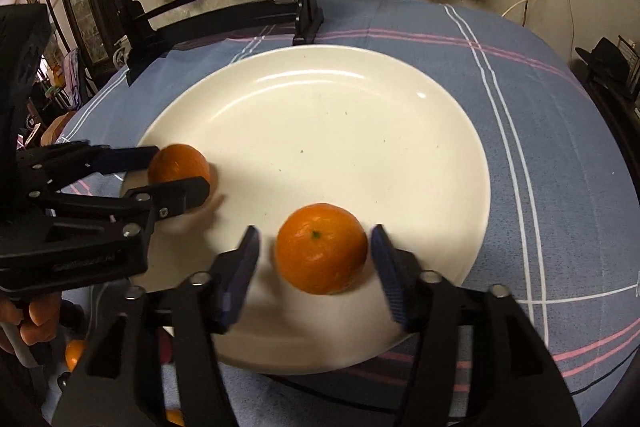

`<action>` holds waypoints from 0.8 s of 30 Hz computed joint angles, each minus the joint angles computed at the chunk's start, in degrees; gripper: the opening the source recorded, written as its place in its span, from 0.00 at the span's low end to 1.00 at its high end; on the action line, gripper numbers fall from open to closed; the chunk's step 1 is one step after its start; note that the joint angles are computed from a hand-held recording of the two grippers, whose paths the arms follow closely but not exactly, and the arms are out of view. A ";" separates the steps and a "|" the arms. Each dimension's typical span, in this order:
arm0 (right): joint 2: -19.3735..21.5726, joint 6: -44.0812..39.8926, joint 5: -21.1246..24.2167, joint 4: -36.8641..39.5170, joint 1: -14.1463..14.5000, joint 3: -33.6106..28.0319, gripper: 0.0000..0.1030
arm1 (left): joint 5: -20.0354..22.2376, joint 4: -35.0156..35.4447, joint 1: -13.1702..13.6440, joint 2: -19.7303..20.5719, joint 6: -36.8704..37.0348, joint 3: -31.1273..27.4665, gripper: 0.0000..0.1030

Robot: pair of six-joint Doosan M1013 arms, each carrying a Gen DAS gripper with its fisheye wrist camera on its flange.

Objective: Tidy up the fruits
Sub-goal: 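Carry both mandarins to the white plate and release them there with both tools, then grasp a yellow pear with the right tool while the left tool grasps a red apple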

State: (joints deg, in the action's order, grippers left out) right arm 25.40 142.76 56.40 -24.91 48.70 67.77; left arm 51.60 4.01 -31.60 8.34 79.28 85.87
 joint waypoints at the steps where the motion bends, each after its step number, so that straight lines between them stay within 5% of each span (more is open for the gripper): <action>1: -0.40 0.09 -0.49 -0.57 0.30 0.22 0.63 | -0.60 1.15 -0.21 -0.70 -0.88 0.38 0.83; 8: -3.94 2.17 -3.25 -4.85 3.78 3.78 0.63 | -5.32 10.21 -1.79 -9.39 -7.75 7.19 0.97; 12: -7.12 5.54 -6.89 -7.65 7.11 8.55 0.63 | -4.87 23.28 -4.81 -15.90 -20.81 13.82 0.97; 14: -8.29 7.19 -8.59 -9.68 8.81 10.83 0.64 | -6.49 23.06 -5.25 -18.97 -23.43 16.82 0.97; 18: -8.74 10.16 -3.90 -11.14 11.62 12.28 0.64 | -5.86 24.23 -7.68 -24.11 -28.55 22.18 0.97; 24: -11.02 14.53 -5.51 -12.11 14.69 15.61 0.64 | -7.98 16.56 -10.36 -29.14 -22.95 27.20 0.97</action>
State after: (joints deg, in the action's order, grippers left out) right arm 14.39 157.29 50.88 -37.02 63.39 83.38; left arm 43.61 20.57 -41.96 -20.80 56.33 113.07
